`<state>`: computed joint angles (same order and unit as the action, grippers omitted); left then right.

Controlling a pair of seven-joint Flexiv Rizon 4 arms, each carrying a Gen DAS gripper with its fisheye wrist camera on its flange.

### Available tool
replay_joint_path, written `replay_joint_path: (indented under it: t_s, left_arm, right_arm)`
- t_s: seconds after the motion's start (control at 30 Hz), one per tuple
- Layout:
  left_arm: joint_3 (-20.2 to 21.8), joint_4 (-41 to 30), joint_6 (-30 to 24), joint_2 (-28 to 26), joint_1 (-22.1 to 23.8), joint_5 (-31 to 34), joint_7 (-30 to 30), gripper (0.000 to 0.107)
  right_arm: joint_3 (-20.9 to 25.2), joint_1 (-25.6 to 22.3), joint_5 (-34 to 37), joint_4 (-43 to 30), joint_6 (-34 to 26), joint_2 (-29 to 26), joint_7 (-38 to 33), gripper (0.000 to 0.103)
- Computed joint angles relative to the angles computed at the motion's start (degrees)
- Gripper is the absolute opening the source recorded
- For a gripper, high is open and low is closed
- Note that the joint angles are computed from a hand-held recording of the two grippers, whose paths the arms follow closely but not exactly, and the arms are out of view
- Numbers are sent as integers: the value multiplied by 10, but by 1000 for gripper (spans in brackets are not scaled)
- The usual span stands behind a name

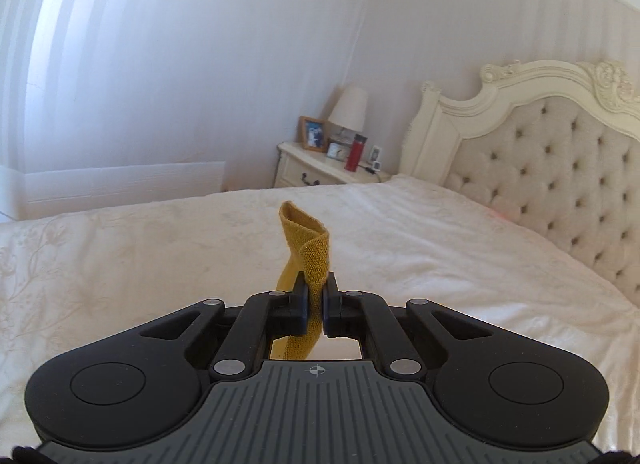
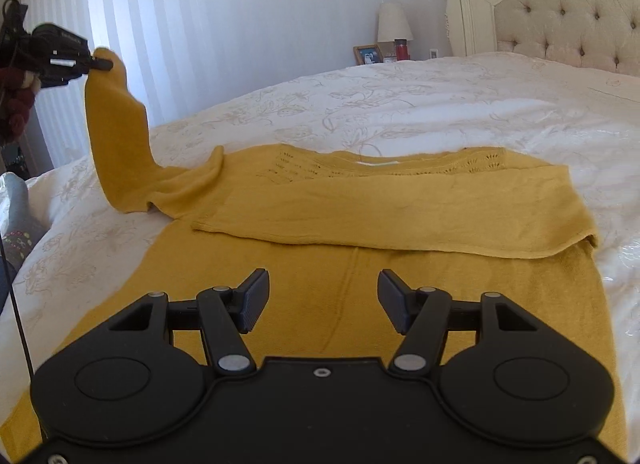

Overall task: Fold small clothes
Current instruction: 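Lift the sleeve with the left tool and fold it across the body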

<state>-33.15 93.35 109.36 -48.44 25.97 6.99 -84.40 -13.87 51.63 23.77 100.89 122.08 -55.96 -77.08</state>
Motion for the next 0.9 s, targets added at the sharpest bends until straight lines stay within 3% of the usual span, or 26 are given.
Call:
replay_joint_path:
  t_s: [0.1,0.43,0.6,0.77,0.83,0.87,0.9]
  left_arm:
    - [0,-28,-7,-12,-51,-5,6,6]
    - [-22,-191,-58,-152,-217,-53,58,6]
    - [2,-230,-78,-191,-275,-80,84,6]
    - [27,-213,-113,-191,-295,-110,111,8]
    - [13,-193,-119,-187,-283,-118,124,16]
    - [1,-177,-117,-185,-272,-117,132,27]
    - [-12,-158,-107,-181,-259,-114,140,31]
  right_arm:
    - [-31,13,22,10,-12,4,-3,65]
    - [-15,-52,48,41,-13,35,59,65]
    - [-35,-51,63,50,-25,39,95,65]
    - [-38,-57,50,61,-26,41,121,65]
    - [-44,-54,45,63,-29,40,127,65]
    - [-47,-52,44,64,-30,40,129,65]
    - [-50,-50,43,65,-30,39,132,65]
